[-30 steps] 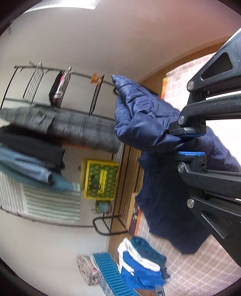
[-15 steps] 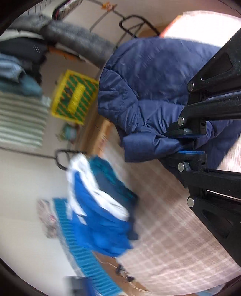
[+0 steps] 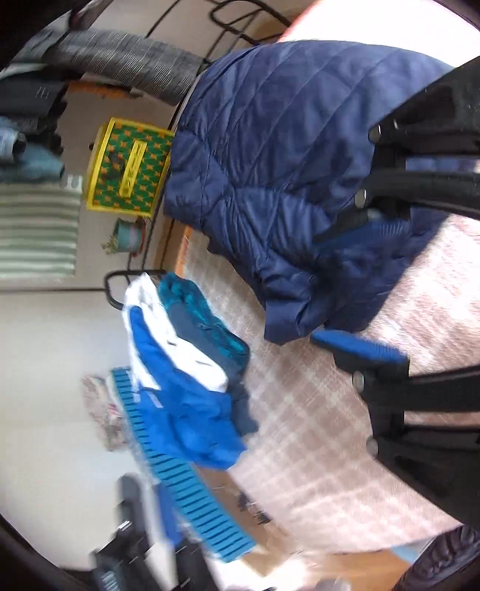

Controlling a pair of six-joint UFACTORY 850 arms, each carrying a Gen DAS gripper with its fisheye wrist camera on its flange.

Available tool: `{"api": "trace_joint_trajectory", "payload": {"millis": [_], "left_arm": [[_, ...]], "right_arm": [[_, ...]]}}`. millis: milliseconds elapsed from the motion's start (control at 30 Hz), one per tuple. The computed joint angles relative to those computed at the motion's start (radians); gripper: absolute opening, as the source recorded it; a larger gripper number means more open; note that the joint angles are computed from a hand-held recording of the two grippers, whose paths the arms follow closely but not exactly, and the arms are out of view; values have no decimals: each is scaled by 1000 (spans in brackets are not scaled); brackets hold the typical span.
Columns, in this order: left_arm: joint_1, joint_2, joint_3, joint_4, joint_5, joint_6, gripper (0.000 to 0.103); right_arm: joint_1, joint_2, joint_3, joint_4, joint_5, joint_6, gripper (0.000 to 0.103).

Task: Fold large clothes

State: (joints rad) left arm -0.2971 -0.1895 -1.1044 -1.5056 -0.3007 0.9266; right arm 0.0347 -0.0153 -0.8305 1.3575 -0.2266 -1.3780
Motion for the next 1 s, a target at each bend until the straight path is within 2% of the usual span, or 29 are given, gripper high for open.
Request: {"api": "trace_joint_trajectory", "payload": {"millis": [33, 67, 200, 300, 367, 467, 600, 633, 700, 767, 833, 867, 900, 933, 1000], "left_arm": [[3, -25, -13, -27, -53, 7, 66], [2, -42, -26, -16, -84, -6, 66], [-23, -157, -119, 108, -212, -127, 69], [-42, -253, -189, 183, -271, -246, 69], [-43, -312, -228, 194, -300, -308, 69], [-34, -386, -268, 163, -360, -351, 69], [-42, -454, -298, 159, -437, -352, 69], [-46, -456, -285, 122, -439, -306, 69], [-62, -435, -264, 120, -392, -266, 69], [-80, -418, -251, 155, -362, -245, 69], [-95, -410, -239, 181, -363, -227, 50], [-99, -404, -227, 168, -360, -214, 46], [-100, -398, -213, 145, -361, -205, 39], [-98, -394, -201, 122, -368, -199, 34], [-99, -378, -180, 100, -368, -194, 26]], "right_arm": [[-42, 37, 33, 80, -44, -45, 64], [-85, 70, 63, 120, -76, -49, 64], [-223, 159, 158, 157, -91, 21, 81], [-337, 146, 173, 56, -147, 167, 84], [-411, 99, 162, 19, -240, 242, 85], [-467, 40, 148, 63, -333, 239, 85], [-487, -61, 103, 100, -443, 228, 85], [-482, -83, 90, 91, -444, 241, 86], [-480, -112, 75, 78, -439, 258, 85], [-500, -154, 51, 62, -490, 276, 85], [-528, -185, 41, 65, -559, 276, 84], [-536, -191, 34, 59, -570, 282, 80], [-537, -197, 24, 45, -580, 292, 63], [-537, -208, 8, 9, -589, 316, 51], [-537, -206, -4, -36, -582, 333, 37]]}}
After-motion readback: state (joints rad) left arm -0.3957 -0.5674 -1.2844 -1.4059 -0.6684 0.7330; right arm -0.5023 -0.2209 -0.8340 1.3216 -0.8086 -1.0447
